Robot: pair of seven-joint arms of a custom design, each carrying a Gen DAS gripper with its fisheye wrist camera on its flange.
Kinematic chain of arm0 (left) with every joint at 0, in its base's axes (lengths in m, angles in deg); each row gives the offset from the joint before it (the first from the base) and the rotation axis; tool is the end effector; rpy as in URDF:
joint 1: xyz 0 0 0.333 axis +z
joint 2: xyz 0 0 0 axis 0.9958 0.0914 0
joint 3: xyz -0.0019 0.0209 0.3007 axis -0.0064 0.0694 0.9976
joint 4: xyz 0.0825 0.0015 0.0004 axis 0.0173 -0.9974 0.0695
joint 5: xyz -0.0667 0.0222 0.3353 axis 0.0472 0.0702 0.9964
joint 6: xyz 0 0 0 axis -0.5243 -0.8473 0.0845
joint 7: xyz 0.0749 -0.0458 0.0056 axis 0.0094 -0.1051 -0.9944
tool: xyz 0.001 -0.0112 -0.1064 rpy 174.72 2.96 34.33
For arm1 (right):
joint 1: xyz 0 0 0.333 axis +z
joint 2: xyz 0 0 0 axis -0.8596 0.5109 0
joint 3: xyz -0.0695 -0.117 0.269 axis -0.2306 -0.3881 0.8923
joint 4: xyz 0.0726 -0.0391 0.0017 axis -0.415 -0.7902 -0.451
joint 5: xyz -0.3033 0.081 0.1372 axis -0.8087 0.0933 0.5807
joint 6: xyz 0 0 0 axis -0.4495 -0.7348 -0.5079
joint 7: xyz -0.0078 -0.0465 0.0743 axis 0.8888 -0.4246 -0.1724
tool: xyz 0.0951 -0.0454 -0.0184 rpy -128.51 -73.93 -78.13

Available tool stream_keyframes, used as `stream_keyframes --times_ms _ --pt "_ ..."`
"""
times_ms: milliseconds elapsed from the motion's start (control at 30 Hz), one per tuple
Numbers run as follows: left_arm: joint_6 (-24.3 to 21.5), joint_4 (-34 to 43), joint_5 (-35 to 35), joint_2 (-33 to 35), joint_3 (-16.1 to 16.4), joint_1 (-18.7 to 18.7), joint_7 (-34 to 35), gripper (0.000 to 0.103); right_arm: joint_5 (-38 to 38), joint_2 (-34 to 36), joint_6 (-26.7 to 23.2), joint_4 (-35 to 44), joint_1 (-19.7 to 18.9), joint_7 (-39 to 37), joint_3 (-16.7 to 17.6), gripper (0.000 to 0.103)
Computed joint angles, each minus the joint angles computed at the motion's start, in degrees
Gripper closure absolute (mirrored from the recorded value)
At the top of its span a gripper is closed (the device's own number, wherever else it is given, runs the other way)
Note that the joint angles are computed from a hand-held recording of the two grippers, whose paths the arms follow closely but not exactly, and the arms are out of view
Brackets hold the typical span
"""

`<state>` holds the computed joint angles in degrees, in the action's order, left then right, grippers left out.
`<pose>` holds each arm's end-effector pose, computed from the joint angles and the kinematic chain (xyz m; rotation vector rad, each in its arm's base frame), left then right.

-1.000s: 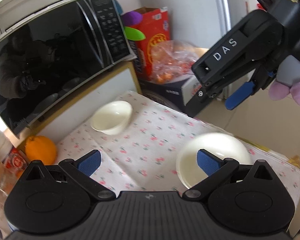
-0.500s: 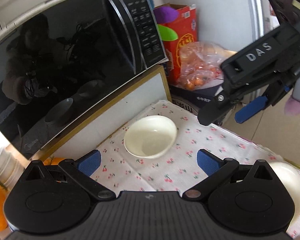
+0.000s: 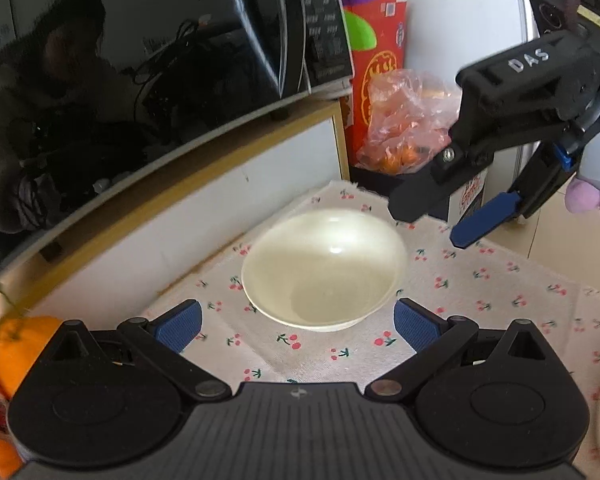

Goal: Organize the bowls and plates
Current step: 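Move the right gripper to the remaining cream bowl and close on its rim, then lift the cream bowl with the right gripper and carry it over the nested bowls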

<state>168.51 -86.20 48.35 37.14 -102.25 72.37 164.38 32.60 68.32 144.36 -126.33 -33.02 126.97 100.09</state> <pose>0.6208 -0.3100 0.4428 -0.9358 2.2549 -0.9440 0.6151 0.3842 0.4174 -1.3226 1.6824 0.1190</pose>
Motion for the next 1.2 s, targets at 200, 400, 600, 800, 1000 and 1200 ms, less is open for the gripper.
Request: stream_keyframes --times_ms 200,400,600,800,1000,1200 --pt "-2.9 5.5 -1.82 5.04 -2.68 1.21 4.57 0.0 -1.35 5.48 -0.72 7.02 -0.07 -1.41 -0.08 0.014" --pt "-1.87 6.1 -0.8 6.11 -0.94 -0.42 6.42 0.0 -3.55 10.41 -1.6 13.91 1.24 -2.04 -1.58 0.014" --pt "-1.22 6.6 -1.05 6.51 -0.78 -0.75 6.21 0.0 -6.19 13.69 -2.09 18.68 3.47 -0.08 -4.91 0.019" --pt "0.26 5.18 0.24 5.68 -0.13 -1.14 6.11 0.0 -8.01 14.51 -2.18 20.0 4.58 2.46 -7.09 0.037" --pt "0.76 4.57 0.33 5.47 -0.95 -0.6 6.31 0.001 -9.5 15.14 -1.88 20.87 5.04 4.06 -7.93 0.053" --pt "1.71 4.01 0.21 5.66 -1.67 0.14 7.15 0.004 -10.79 16.06 -2.52 22.67 5.36 4.57 -8.32 0.062"
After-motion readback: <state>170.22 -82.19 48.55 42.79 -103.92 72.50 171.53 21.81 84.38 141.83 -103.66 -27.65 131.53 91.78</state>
